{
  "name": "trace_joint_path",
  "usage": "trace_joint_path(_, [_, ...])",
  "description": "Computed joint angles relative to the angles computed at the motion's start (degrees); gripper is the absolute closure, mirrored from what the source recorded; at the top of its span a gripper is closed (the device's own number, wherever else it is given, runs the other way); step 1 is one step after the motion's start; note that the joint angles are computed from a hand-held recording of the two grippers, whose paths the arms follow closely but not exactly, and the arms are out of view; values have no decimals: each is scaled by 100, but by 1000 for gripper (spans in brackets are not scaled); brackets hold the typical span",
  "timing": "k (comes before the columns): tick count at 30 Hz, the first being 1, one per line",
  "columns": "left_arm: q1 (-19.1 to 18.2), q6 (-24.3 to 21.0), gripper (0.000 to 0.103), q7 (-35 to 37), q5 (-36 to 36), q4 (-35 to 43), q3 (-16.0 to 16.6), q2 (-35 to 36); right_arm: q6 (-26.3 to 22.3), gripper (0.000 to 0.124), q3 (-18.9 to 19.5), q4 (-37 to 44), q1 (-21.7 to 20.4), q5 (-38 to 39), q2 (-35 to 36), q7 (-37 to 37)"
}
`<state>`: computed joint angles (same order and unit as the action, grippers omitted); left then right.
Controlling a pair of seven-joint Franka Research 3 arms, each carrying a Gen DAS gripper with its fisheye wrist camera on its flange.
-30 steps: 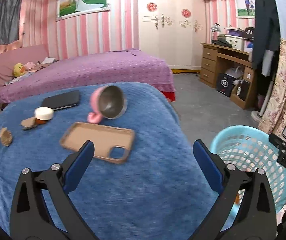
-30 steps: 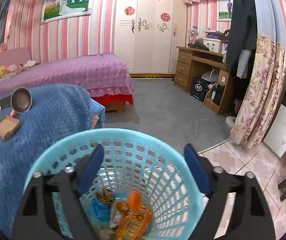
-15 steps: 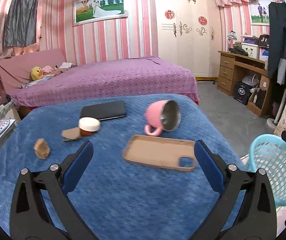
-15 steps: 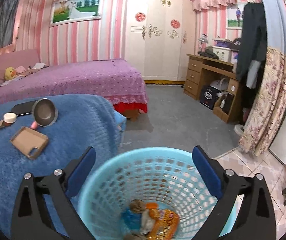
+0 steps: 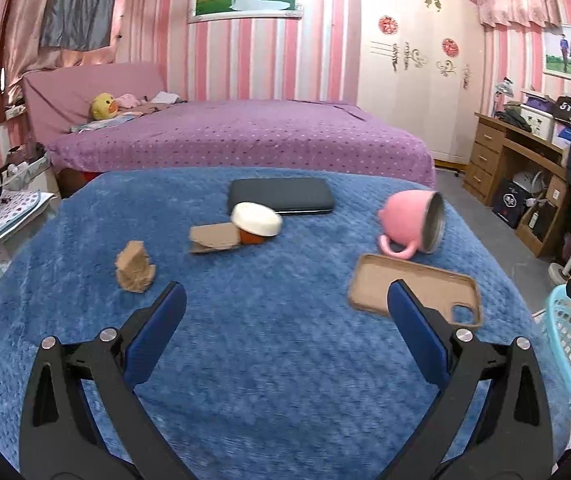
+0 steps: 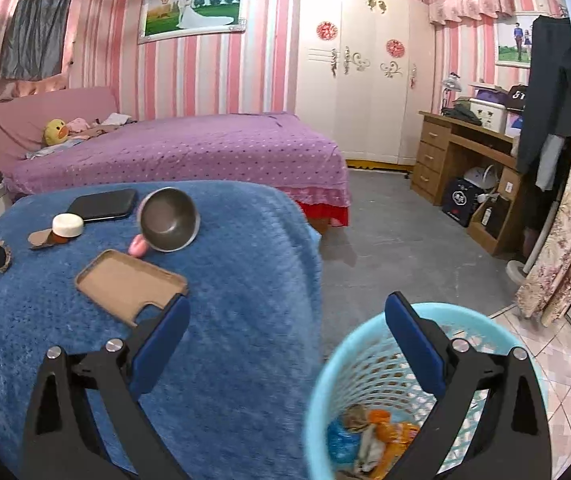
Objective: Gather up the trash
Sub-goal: 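Move both open grippers back over the bed toward the remaining trash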
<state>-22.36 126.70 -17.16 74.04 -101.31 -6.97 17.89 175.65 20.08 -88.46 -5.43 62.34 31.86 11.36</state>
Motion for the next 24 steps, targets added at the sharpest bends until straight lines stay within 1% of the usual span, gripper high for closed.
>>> trace_joint_path(3, [80,57,6,-38,-71,-166,17,-90,-7,28,-61,-40,145,-140,2,158])
trace_joint_path(6, [156,75,6,-112,-69,-359,23,-212,63,28,8,-89,201,-229,18,139])
trace_joint_path(10, [253,-13,6,-54,-135,-496,-7,-278,45,28,20,-135,296,-439,42,247])
trace_joint_path(16, [430,62,6,-144,-172,-808,-19,-486,-80,28,-98,-100,511,-892,107,683])
trace_joint_path(20, [588,76,6,-248,-232,-1063,-37,-674,-125,28,-82,-56,596,-1164,169,851])
trace_joint_path(24, [837,305,6,-424,-386,-1365,-25,-897,-218,28,-18,23,618,-1370,244,963])
